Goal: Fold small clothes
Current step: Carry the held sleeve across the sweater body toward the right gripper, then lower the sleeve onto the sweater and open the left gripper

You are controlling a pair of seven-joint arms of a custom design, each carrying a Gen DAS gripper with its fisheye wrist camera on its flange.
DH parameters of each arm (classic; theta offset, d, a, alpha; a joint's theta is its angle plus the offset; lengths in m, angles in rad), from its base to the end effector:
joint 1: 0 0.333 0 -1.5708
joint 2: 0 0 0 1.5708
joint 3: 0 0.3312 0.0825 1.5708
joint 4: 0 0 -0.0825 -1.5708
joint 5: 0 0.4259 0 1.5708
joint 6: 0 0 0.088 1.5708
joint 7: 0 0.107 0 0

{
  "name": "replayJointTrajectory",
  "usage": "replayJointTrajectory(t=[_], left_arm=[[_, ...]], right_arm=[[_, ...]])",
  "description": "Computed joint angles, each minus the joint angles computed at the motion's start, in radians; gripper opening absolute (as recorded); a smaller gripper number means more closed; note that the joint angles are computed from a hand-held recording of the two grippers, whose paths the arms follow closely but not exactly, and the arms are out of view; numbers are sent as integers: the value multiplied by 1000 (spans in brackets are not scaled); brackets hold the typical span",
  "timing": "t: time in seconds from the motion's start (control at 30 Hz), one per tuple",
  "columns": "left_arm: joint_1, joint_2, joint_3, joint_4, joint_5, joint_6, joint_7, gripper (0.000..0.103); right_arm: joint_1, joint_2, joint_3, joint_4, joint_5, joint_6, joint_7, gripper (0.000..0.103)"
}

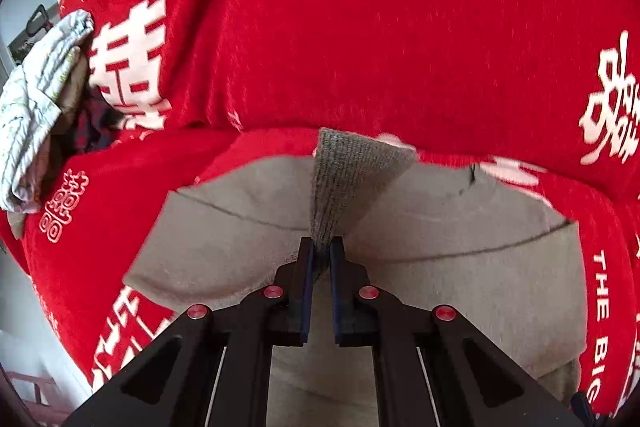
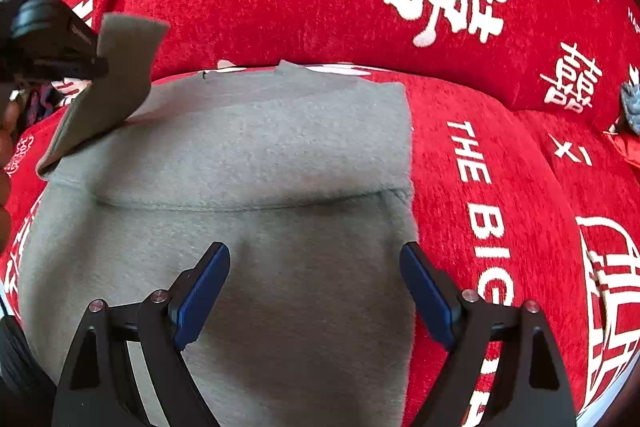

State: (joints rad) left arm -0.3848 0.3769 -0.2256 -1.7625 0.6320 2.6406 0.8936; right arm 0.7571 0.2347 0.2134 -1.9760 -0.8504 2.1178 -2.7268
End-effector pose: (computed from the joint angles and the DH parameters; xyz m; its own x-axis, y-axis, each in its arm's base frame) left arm 0.5969 -0.4156 0.4024 -0.3370 -0.9367 -0.0951 -0.7517 0.3285 -0.5718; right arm 0.3905 0.5020 0.3471 -0.4927 -0.8694 -0.0377 -0.6789 0.4112 -0.6083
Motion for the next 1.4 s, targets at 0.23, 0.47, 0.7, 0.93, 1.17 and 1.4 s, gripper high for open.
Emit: replayJointTrajectory(t=[0.23,0.47,0.7,0.93,1.17,1.4], left_arm=[[-44,-19,13,-38,88,19,-47,8],[-80,-47,3,-52,176,42,-96,8],[-105,-52,-26,-45,168,60,-56,8],[-144,-39,-44,-54,170,55,-17,8],[-166,-7,-55,-54,146,32,39,8],[-29,48,-179,-54,-186,46,318,9]], right_arm=[[-14,-51,0,-79,-4,43,91,89],[-30,-89,13,-128,-13,55,134,89],[-38,-130,26,-178,-16,53,174,89],[-47,-164,37,-232,-16,63,224,89],[-52,-189,48,-272,-20,65,264,89],[-50,-198,57,-278,-13,50,262,89]])
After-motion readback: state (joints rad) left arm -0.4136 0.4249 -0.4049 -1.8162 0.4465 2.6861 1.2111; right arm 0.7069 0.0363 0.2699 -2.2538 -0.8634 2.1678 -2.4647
